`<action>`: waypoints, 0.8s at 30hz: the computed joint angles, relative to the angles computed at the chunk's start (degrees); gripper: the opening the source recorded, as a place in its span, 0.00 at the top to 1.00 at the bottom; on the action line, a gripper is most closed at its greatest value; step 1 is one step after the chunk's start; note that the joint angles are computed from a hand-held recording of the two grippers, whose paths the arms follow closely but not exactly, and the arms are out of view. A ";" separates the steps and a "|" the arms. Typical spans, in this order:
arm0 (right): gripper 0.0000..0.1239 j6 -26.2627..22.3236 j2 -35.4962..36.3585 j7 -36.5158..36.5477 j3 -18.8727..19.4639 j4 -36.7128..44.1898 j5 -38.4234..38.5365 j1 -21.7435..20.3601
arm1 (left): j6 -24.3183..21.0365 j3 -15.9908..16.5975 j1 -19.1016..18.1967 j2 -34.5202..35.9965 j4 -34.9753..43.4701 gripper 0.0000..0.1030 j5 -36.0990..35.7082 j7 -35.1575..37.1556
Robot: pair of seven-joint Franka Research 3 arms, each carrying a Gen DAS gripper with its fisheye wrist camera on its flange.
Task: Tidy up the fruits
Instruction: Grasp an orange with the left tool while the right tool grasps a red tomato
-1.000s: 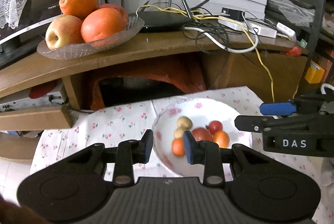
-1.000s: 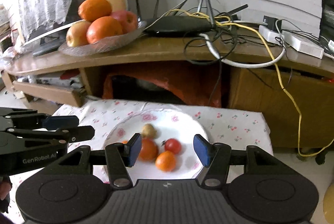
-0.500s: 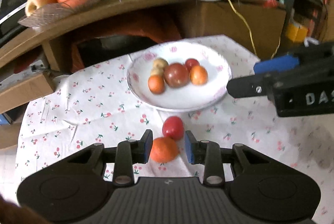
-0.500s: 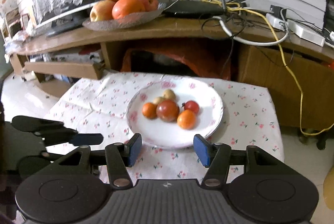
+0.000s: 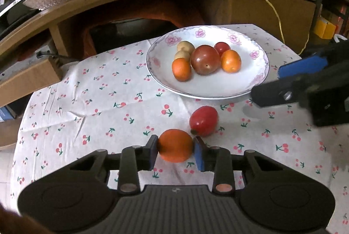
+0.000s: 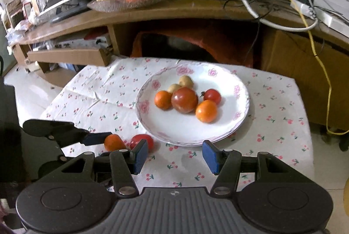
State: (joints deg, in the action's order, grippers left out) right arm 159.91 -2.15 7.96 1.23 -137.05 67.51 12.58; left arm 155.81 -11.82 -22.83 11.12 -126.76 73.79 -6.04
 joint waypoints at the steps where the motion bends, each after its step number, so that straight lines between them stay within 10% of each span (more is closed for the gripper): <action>1: 0.55 -0.42 0.23 0.46 0.09 0.00 -0.50 0.06 | 0.44 0.00 0.14 -0.46 -0.54 0.62 -0.18 0.20; 17: 0.57 -1.04 6.70 -8.20 3.20 3.26 5.98 1.33 | 5.18 -1.67 3.16 -7.15 -9.38 0.62 3.40 -3.62; 24: 0.72 2.51 7.46 -9.87 4.51 2.93 6.56 1.66 | 6.88 -1.66 4.09 -7.62 -10.58 0.61 5.84 -6.45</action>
